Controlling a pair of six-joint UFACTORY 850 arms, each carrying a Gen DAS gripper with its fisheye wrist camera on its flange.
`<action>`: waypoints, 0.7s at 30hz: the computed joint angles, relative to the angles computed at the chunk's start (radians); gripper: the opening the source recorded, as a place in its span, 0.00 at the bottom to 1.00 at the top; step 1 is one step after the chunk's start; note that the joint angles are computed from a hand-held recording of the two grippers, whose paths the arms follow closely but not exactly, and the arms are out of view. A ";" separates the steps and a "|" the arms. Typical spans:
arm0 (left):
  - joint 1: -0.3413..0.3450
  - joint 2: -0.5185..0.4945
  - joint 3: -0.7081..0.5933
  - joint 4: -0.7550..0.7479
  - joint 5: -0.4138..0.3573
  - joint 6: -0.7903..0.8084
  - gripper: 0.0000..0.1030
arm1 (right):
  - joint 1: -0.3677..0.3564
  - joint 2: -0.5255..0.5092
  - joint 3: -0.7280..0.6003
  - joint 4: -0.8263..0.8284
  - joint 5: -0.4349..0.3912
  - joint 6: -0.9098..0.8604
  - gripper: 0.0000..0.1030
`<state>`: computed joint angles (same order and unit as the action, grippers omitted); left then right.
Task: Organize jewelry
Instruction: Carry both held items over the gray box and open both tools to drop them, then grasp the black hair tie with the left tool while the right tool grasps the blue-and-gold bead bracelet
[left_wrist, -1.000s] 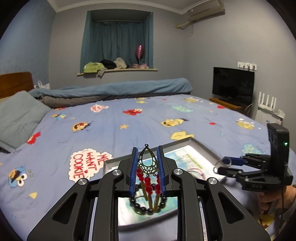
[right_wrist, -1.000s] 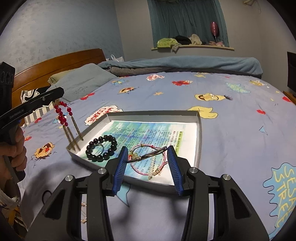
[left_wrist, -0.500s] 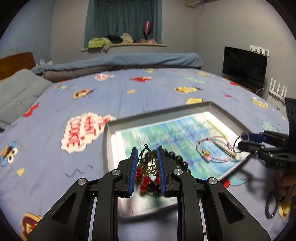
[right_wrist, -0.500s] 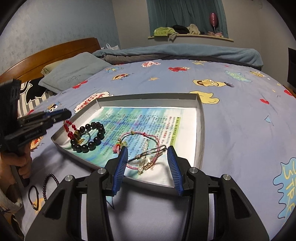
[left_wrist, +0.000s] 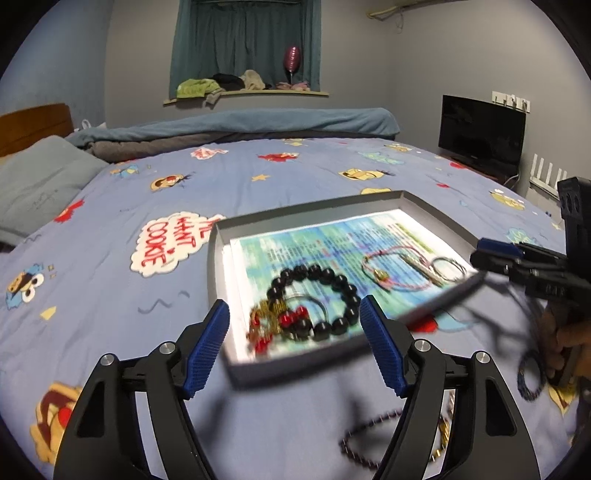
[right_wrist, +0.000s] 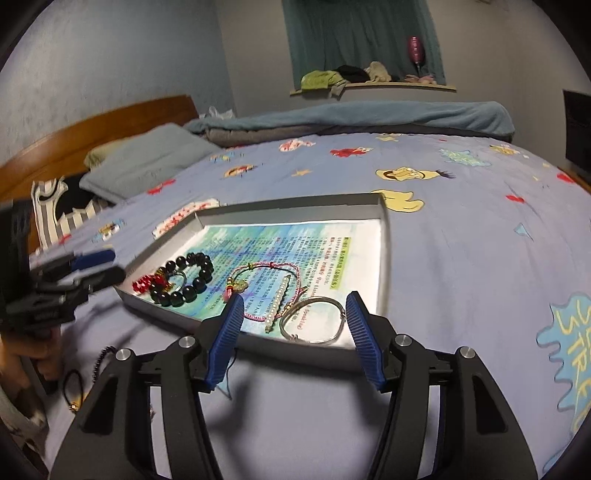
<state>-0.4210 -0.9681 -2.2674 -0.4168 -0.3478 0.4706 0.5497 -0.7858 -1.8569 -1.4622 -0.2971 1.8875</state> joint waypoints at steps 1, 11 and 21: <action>0.000 0.020 0.036 -0.022 0.015 0.020 0.72 | 0.001 0.011 0.020 -0.056 0.000 0.063 0.56; 0.009 0.154 0.283 -0.290 0.094 0.250 0.72 | 0.042 0.102 0.175 -0.300 -0.072 0.336 0.65; 0.001 0.237 0.443 -0.511 0.128 0.459 0.73 | 0.076 0.139 0.236 -0.301 -0.085 0.340 0.67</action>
